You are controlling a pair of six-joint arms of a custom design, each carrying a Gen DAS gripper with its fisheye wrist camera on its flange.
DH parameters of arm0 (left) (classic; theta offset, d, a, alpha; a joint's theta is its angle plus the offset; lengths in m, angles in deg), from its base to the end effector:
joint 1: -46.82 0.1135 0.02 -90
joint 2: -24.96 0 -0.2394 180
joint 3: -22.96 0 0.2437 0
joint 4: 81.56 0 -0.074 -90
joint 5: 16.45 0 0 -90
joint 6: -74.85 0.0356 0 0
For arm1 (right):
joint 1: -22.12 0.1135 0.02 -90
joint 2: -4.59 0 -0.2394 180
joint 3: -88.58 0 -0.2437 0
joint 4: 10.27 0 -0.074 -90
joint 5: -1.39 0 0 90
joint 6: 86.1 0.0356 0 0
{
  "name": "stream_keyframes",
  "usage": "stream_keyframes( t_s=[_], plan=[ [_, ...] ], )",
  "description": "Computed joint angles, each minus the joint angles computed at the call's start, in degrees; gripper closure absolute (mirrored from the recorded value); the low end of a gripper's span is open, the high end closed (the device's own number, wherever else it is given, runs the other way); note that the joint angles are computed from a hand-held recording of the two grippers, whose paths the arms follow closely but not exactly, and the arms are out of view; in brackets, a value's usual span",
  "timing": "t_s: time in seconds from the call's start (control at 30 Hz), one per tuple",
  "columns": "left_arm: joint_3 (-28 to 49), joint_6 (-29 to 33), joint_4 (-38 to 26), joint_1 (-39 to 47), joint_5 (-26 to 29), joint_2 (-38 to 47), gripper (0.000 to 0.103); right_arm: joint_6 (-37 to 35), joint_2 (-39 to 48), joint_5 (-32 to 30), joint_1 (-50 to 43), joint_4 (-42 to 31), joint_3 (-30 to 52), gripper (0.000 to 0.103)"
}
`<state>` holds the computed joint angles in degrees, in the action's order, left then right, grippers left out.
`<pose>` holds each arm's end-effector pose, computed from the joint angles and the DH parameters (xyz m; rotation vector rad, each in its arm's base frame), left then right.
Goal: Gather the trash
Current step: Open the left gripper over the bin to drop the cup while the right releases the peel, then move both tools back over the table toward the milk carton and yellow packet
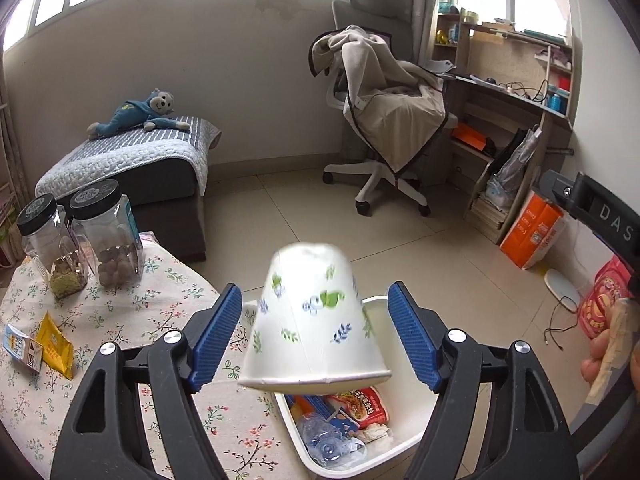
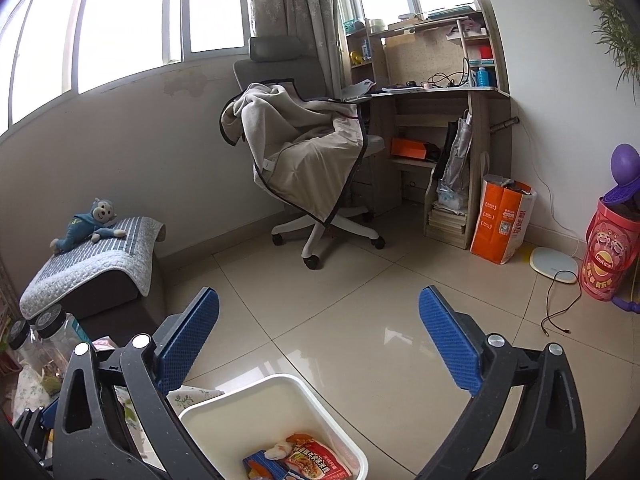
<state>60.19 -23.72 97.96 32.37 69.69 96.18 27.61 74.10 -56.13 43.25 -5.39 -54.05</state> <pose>0.2284 -0.0564 0.1419 0.0730 2.1739 -0.1566 0.2261 0.0669 0.1605 0.3877 1.9296 -0.0712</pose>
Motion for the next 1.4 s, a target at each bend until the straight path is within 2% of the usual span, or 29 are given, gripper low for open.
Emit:
stream_keyframes(
  t_s=[0.1, 0.17, 0.47, 0.73, 1.17, 1.3, 1.4],
  plan=[
    [-1.3, 0.1, 0.0, -1.1, -4.2, -3.5, 0.018, -0.4, 0.1, 1.9, 1.1, 0.4, -0.4, 0.007],
    [-2.2, -0.2, -0.1, -1.3, -6.3, -5.8, 0.015, -1.0, 0.8, 3.2, 2.3, 0.5, 0.0, 0.007],
    [-3.7, -0.9, -3.3, 5.5, -6.1, -13.2, 0.008, -5.2, 5.0, 13.0, 12.3, 1.9, 2.5, 0.007],
    [-4.6, 1.2, -4.2, 17.7, -1.1, -14.8, 0.008, -5.6, 11.4, 15.4, 19.2, 0.9, 8.3, 0.007],
    [-2.4, 7.4, -4.8, 39.2, 10.0, -10.7, 0.007, -1.3, 24.7, 16.3, 29.1, -4.6, 22.4, 0.007],
    [-0.3, 9.5, -3.7, 45.8, 11.8, -5.0, 0.007, 0.9, 28.9, 15.2, 31.7, -6.8, 27.3, 0.007],
    [3.4, 11.0, -2.9, 50.7, 11.7, 2.8, 0.007, 1.7, 32.3, 14.1, 33.4, -8.0, 31.3, 0.007]
  ],
)
